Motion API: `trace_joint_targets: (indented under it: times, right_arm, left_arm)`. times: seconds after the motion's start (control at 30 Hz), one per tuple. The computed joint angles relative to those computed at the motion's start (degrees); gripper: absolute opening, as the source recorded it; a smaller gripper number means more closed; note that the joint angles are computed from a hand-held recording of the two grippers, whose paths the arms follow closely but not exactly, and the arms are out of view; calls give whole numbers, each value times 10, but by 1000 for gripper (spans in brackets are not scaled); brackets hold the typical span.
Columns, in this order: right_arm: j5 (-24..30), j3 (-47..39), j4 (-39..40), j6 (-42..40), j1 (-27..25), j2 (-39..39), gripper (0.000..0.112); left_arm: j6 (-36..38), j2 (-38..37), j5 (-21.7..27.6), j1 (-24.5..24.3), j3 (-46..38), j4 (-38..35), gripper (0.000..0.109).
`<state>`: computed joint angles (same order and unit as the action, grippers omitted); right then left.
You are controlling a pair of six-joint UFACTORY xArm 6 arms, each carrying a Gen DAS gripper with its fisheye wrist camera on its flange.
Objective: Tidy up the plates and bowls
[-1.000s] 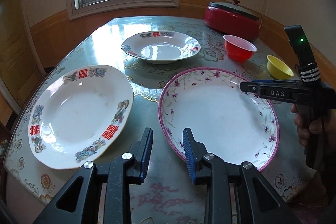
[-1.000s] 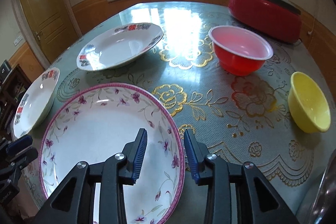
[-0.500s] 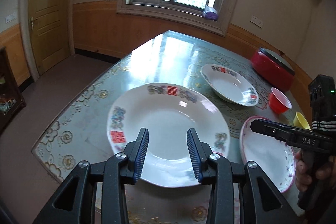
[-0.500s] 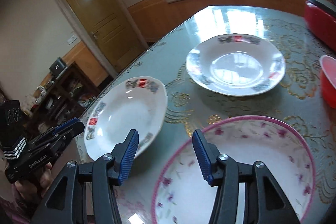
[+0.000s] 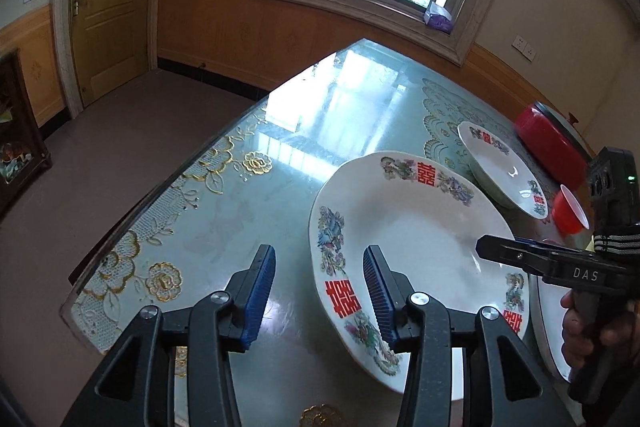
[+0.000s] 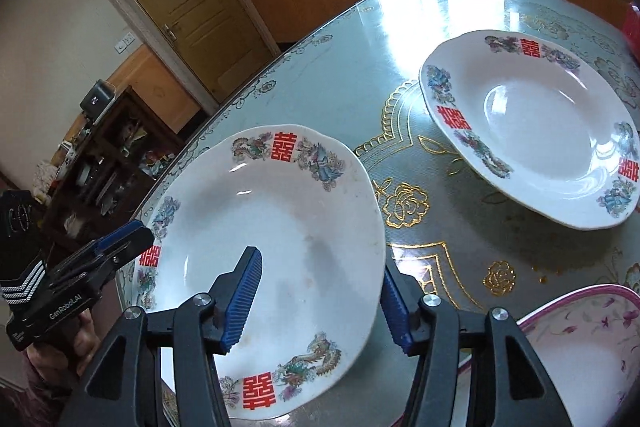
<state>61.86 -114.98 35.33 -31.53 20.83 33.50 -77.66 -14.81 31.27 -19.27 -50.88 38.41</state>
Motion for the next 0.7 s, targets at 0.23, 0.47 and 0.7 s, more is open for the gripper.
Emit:
trace_joint_targets:
  times: [0.23,0.47,0.7]
  right_arm:
    - [-56,26,-55,0,26,-10,59]
    - [-87,46,-83,17,29,-20,48]
    - [-95,49,-87,3,35,-18,56]
  left_arm:
    - [83,56,-27,6,-33,-61,39]
    - [65,65,30,-12,-53,-17,36]
    - [50,69,36,-14,-60,-13,36]
